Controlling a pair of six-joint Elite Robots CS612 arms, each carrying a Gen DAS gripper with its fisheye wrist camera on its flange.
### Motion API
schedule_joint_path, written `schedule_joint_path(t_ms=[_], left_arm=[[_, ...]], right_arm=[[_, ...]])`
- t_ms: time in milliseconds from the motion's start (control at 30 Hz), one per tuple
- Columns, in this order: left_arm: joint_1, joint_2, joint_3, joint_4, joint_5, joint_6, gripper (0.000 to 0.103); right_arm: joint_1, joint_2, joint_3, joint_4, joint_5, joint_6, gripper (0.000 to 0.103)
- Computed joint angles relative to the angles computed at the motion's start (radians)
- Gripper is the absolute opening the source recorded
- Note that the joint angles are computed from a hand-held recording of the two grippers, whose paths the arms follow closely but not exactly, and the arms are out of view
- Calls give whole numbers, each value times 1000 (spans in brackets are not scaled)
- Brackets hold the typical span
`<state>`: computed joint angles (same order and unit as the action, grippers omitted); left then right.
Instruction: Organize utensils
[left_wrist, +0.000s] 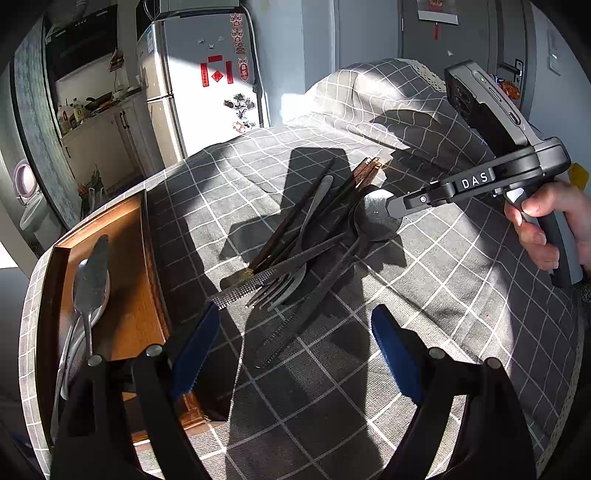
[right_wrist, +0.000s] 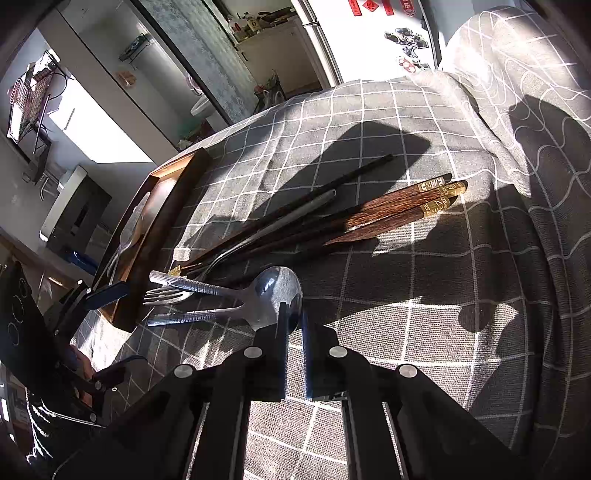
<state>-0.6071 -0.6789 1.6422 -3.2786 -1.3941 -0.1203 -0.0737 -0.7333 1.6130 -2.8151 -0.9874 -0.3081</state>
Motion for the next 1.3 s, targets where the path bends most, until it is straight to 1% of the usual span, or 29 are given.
schedule_joint_path(t_ms=[100, 167, 267, 433, 533, 633, 700, 733, 833, 933, 967, 1000, 1033, 1067, 1100, 1167, 1233, 1300], left_arm=[[-2, 4, -4, 2, -11, 3, 87], [-1, 8, -9, 2, -25, 8, 87], [-4, 17, -19, 4, -45, 19, 87], [-12, 29, -37, -2, -53, 47, 87], [-12, 35, -51, -10, -62, 54, 87], [-13, 39, -62, -43, -81, 56, 87], [-15, 40, -69, -38, -92, 66, 81], [-18, 40, -72, -31, -96, 76, 81], [-26, 49, -92, 20, -93, 99, 78], [-26, 60, -112, 62, -105, 99, 64], [-25, 61, -119, 85, -110, 92, 51], [-24, 63, -122, 92, -112, 85, 40], [-22, 64, -125, 97, -120, 76, 34], [-20, 64, -128, 110, -129, 70, 19], [-20, 64, -130, 121, -127, 70, 15], [-20, 64, -129, 127, -124, 72, 15], [-24, 62, -127, 130, -108, 62, 15], [-27, 58, -124, 138, -97, 65, 14]], right_arm=[[-12, -10, 7, 12, 14, -31, 6], [-18, -18, 14, 0, 26, -50, 6], [-31, -27, 26, -18, 71, -61, 6], [-49, -38, 34, -7, 144, -76, 4], [-57, -43, 39, -9, 170, -78, 4], [-63, -52, 47, -12, 191, -87, 4], [-66, -57, 54, -24, 197, -89, 4], [-67, -59, 56, -24, 205, -94, 4], [-71, -66, 62, -25, 220, -102, 4], [-73, -71, 67, -29, 231, -105, 4], [-72, -72, 68, -31, 229, -106, 4], [-71, -71, 68, -31, 221, -104, 4], [-69, -70, 66, -24, 213, -104, 4], [-67, -67, 63, -16, 205, -105, 4], [-65, -63, 59, -9, 195, -103, 4], [-61, -52, 53, -6, 172, -91, 4], [-62, -40, 43, 11, 167, -77, 4], [-62, -31, 36, 33, 162, -69, 7]])
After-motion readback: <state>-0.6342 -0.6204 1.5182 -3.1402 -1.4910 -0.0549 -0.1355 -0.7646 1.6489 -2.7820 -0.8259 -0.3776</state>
